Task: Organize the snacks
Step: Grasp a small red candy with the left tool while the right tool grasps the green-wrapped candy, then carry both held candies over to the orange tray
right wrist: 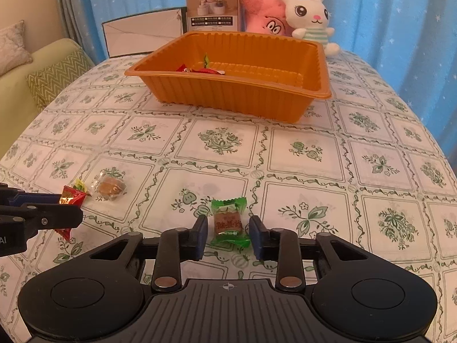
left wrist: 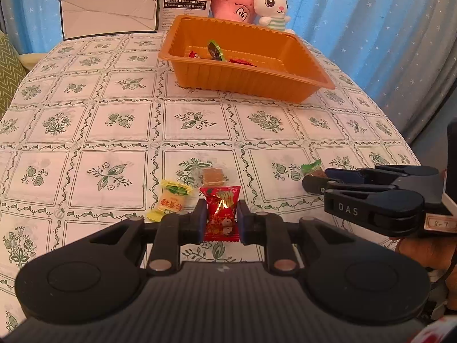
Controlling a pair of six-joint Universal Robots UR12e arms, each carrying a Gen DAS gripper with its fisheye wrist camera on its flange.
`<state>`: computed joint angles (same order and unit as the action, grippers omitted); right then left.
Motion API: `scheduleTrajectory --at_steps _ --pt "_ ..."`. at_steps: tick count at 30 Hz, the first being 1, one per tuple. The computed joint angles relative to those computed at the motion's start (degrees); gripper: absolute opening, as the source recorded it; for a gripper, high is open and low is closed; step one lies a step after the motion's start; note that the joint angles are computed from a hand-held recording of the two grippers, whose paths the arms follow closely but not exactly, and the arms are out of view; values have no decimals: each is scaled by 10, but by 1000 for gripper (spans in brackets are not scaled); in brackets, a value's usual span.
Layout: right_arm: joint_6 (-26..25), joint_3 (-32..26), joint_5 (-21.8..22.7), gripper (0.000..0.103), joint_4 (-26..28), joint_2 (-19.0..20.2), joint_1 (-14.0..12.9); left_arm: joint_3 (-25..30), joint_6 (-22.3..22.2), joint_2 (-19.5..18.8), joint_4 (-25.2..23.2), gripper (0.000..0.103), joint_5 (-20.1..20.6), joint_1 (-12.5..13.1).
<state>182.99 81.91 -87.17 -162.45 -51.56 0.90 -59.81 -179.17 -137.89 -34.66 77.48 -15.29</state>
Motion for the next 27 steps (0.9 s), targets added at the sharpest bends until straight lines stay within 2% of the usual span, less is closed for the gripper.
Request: scheduleTrajectory --at_steps 8,27 --pt "12 6 -8 20 0 -8 1 -4 1 3 -4 19 3 -1" --pt "39 64 -14 20 -22 -59 4 -28 1 28 9 19 18 -5"
